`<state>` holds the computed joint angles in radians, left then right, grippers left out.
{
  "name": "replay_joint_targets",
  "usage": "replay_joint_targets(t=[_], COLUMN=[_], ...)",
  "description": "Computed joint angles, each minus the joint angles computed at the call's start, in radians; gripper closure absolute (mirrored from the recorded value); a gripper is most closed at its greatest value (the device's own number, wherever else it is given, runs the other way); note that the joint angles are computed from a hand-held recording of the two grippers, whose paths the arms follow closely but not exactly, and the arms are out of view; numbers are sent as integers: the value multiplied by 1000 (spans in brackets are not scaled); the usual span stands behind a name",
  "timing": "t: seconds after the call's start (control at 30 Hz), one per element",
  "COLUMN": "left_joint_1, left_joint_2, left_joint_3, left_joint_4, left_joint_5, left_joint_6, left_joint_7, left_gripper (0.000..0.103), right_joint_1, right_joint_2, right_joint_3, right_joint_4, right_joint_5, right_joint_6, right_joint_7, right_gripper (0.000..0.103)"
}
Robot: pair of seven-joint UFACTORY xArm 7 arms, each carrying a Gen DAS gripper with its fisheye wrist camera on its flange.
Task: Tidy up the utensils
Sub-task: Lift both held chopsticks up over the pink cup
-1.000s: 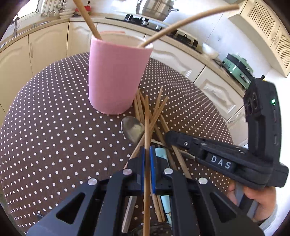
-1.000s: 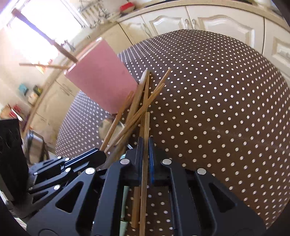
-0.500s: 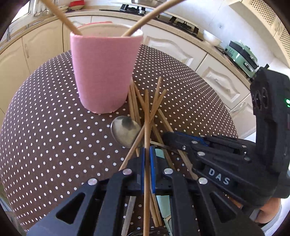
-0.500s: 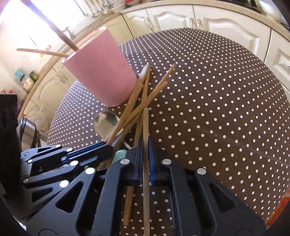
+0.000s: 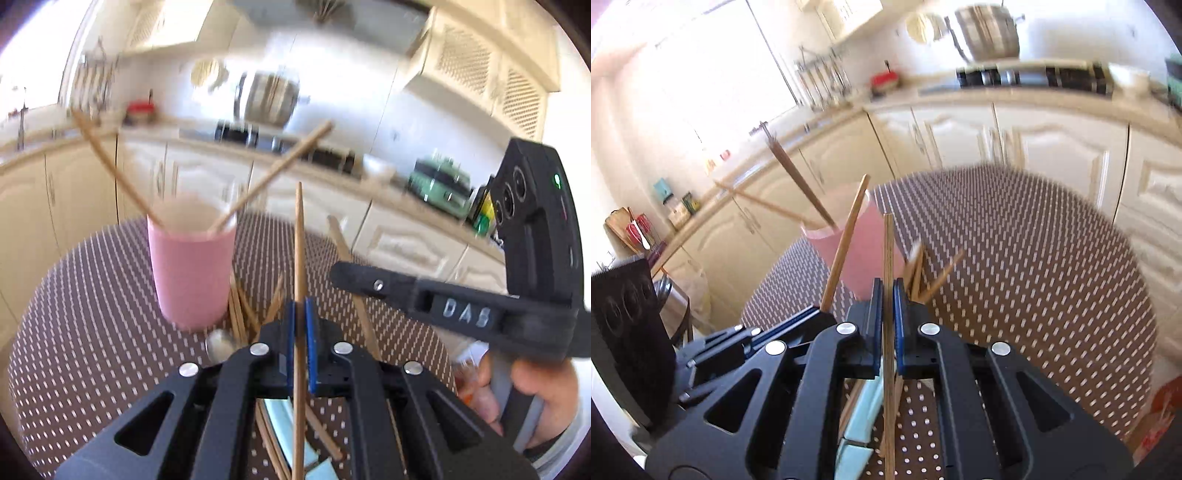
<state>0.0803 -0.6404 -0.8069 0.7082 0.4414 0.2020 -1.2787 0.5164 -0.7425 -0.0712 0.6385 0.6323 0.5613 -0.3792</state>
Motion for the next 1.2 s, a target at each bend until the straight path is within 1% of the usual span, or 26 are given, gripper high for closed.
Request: replay_joint_targets(t=[0.07,0.1,0.13,0.2,0.27,0.3,0.33,0.4,0.43,0.47,0.5,0.57,0.6,0.63,0.7,0.73,0.83,0.97,1.03,1.1,1.2], left_joint_1=[66,126,159,209,275,289,319,352,380,405,403,446,442,473,492,519,601,711,755,788,837], left_joint_2=[-72,-141,-194,-298,-404,-427,-456,-505,-523,-530,-541,-551,-567,-567,-574,-570,-598,-643,-648,-676,-718], left_joint_3=[-33,-68,-86,-109,-136,-139,-147,-151,-157,-162,-156,-155,-143,-145,-133,-136,-152,-181,-196,-209,-222], left_joint_4=[-25,-45,-59,-91,-117,-124,-130,-145,-143,-136,-133,-121,-130,-119,-118,-108,-78,-19,13,32,63], left_joint_5=[16,14,4,-26,-74,-92,-115,-154,-172,-188,-196,-225,-235,-245,-267,-283,-324,-355,-351,-352,-350], left_joint_6=[-76,-133,-167,-201,-242,-251,-271,-292,-304,-310,-289,-310,-310,-327,-339,-357,-369,-343,-323,-296,-260], left_joint_7=[-49,-89,-105,-129,-170,-173,-183,-187,-188,-183,-167,-160,-152,-147,-139,-143,-154,-169,-167,-174,-189], left_gripper=[97,97,97,97,97,97,97,97,97,97,97,97,97,97,97,97,97,97,97,97,97], right_joint_1=[7,5,7,24,53,62,71,105,128,146,169,215,232,237,271,286,311,357,361,391,394], right_joint_2=[-9,-9,-5,8,20,28,39,68,80,91,103,121,135,149,177,194,232,275,292,304,317], right_joint_3=[-10,-7,-5,-6,-22,-21,-24,-34,-43,-53,-65,-92,-101,-100,-113,-123,-128,-147,-148,-173,-179], right_joint_4=[19,30,42,64,86,94,106,132,146,160,176,209,228,248,293,320,375,416,421,429,429], right_joint_5=[4,1,-2,1,13,13,10,13,17,17,19,24,23,16,19,21,33,69,79,114,153], right_joint_6=[-21,-39,-59,-104,-155,-183,-211,-269,-298,-315,-335,-359,-369,-374,-398,-397,-413,-446,-456,-455,-443], right_joint_7=[-16,-21,-28,-39,-62,-68,-77,-93,-103,-110,-120,-143,-153,-156,-174,-182,-204,-257,-276,-310,-351], right_gripper=[97,97,97,97,97,97,97,97,97,97,97,97,97,97,97,97,97,97,97,97,97])
